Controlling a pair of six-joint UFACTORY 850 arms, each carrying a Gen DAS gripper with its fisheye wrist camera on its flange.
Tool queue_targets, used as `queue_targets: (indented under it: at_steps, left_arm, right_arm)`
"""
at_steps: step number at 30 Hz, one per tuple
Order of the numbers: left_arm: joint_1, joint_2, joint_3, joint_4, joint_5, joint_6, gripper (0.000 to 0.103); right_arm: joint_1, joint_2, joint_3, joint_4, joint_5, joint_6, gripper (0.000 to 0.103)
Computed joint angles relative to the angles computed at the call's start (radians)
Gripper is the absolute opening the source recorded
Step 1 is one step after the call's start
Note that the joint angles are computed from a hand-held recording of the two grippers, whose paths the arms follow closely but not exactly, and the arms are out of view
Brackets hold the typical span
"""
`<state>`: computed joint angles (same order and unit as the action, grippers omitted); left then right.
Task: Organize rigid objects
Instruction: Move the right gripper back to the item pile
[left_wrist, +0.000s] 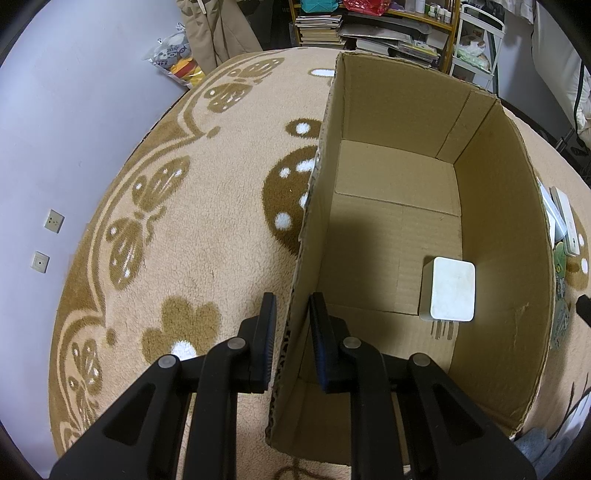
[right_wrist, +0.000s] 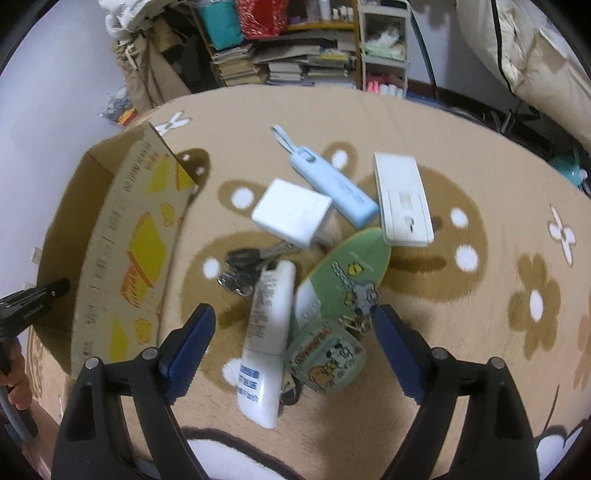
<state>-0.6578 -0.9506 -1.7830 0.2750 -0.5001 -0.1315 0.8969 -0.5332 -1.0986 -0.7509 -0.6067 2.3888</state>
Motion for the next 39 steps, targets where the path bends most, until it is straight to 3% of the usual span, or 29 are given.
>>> queue_targets:
  at_steps: [13,19,27,39]
  left_arm:
    - [-0.001,0.004,0.005,0.017,-0.002,-0.006,0.018]
    - [0.000,0.000,-0.002,0.007,-0.007,-0.001,0.018]
    - [-0.002,-0.002,-0.003,0.015,-0.007,-0.005,0.018]
    - [-0.001,-0.002,0.000,0.012,-0.009,-0.002,0.018]
  right_arm:
    - [-0.006,-0.014,0.051,0.042,0.093,0.076,0.092]
    - [-0.004,-0.013,0.082,-0.034,0.138,0.210,0.092]
    - [-0.014,-0.049,0.044,0.120,0.143,0.046,0.092]
    - [-0.009,-0.047,0.046,0.161,0.130,0.052,0.090]
